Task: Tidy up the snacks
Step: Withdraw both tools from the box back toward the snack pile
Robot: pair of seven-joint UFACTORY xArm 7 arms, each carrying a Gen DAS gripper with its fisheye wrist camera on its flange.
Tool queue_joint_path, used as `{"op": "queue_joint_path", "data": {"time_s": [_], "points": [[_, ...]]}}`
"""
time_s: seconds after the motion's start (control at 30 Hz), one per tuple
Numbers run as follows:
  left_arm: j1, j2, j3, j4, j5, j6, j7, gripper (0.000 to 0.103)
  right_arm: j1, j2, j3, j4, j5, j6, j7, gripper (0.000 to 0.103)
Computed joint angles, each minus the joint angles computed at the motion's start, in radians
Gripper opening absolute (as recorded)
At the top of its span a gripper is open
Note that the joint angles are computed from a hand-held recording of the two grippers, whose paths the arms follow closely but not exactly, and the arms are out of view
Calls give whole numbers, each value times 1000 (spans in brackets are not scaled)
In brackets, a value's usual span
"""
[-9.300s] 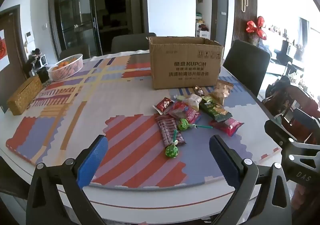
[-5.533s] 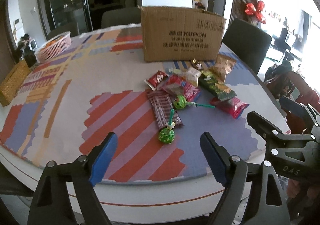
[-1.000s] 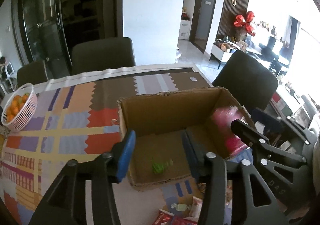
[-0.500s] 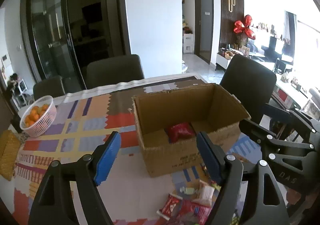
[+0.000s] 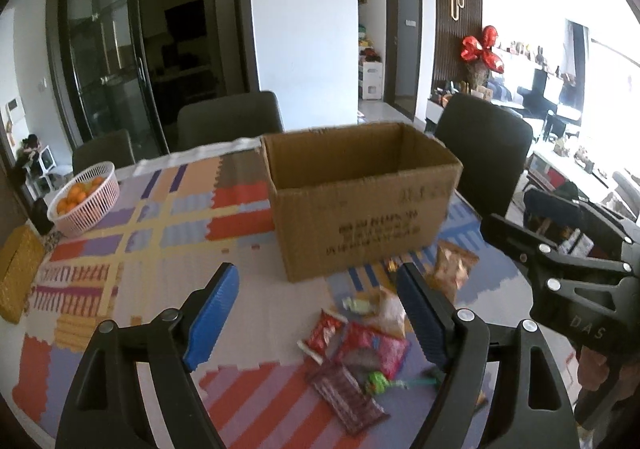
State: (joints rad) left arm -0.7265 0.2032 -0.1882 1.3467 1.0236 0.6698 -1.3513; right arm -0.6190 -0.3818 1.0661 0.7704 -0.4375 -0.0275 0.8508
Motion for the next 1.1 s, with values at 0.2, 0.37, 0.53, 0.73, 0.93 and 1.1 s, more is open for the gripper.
{"op": "queue_joint_path", "data": {"time_s": [0.2,0.37,0.53,0.73,0.93,1.1], "points": [[-13,-34,-24,-75,-9,5,-43,83,127,-52,-84,-77,26,18,14,68],[-10,-44,-43,-126,-44,-15,-76,83,227,-51,-150,-129,25,36,26,68],[-11,-34,-49,-158,-95,-34,-77,83,312,-9,-199,-163,0,67,50,68],[-17,-6,-43,-180,-157,-53,-69,83,384,62,-251,-179,-48,104,94,68],[-25,32,-28,-183,-215,-73,-35,83,440,127,-291,-185,-103,135,146,68],[-33,81,-11,-163,-273,-80,6,83,503,190,-351,-179,-140,159,178,68]]}}
